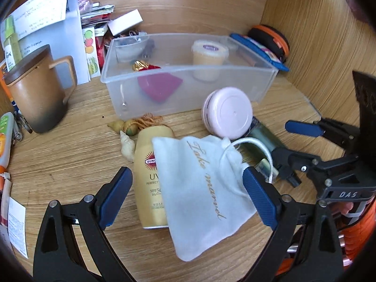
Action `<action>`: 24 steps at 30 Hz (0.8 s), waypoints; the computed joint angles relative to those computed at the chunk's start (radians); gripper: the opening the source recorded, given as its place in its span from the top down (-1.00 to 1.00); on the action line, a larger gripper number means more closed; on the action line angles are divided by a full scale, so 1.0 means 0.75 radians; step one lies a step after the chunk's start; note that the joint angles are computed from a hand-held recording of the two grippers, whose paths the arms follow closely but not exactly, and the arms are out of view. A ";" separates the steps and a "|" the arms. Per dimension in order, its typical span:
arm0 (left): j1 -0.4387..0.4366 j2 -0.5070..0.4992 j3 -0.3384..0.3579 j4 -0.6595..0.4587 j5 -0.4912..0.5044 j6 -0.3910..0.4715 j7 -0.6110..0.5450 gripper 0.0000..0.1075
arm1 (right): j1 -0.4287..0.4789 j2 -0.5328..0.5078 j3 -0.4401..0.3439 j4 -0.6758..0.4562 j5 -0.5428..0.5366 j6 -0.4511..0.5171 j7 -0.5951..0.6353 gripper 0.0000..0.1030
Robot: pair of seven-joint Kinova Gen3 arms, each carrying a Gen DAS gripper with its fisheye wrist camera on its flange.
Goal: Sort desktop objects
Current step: 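Grasp the green spray bottle with the right tool while the left tool grasps the white pouch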
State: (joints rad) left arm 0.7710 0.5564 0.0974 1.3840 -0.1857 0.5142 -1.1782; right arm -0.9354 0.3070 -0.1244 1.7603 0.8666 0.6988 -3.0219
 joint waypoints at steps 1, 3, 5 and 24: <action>0.019 0.008 -0.017 -0.009 -0.015 0.008 0.012 -0.78 | 0.008 0.006 -0.005 -0.010 -0.012 0.003 0.026 -0.15; 0.030 0.017 -0.026 -0.013 -0.025 0.009 0.024 -0.78 | 0.022 0.023 -0.010 -0.033 -0.043 0.012 0.080 -0.10; 0.045 0.020 -0.041 -0.013 -0.042 0.002 0.041 -0.78 | 0.027 0.044 -0.008 -0.057 -0.072 0.020 0.133 -0.01; 0.212 0.148 -0.102 -0.244 -0.309 0.188 0.073 -0.79 | 0.008 0.019 0.090 0.022 -0.077 -0.078 0.111 0.26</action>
